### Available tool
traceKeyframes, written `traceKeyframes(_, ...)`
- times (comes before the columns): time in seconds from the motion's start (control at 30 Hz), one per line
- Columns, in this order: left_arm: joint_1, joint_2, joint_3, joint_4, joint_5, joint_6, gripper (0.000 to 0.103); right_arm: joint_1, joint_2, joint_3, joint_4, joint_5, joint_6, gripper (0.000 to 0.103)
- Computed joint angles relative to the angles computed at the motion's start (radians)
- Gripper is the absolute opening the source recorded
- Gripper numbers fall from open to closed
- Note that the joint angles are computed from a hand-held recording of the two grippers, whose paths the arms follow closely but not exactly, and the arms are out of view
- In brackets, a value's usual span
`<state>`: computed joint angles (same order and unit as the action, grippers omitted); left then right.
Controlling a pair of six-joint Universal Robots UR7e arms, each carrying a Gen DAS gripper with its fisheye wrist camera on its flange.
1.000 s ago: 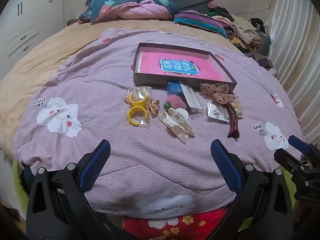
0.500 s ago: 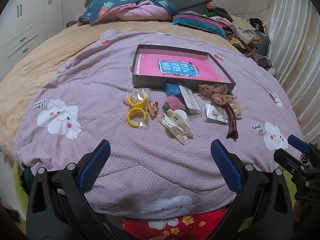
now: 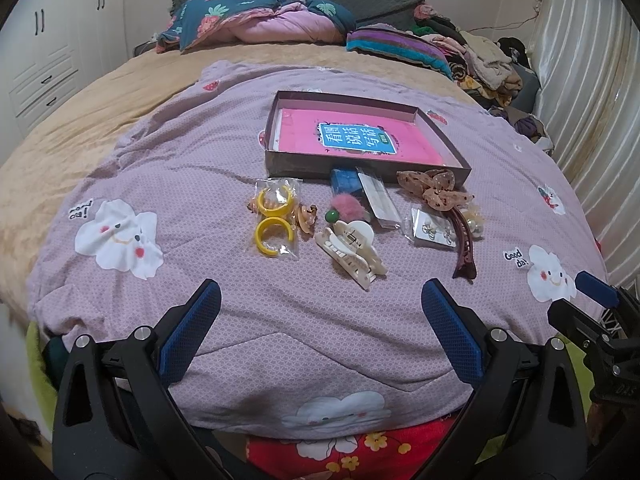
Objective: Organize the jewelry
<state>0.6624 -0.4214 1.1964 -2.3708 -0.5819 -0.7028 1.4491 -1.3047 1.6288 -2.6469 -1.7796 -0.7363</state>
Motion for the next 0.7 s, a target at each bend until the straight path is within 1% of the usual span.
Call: traceKeyframes(0.7,0.000,0.000,-0.004,0.008,0.002,-0.004,0.094,-0.003,0.007,-0.005,0.008,0.003,0.011,0.099)
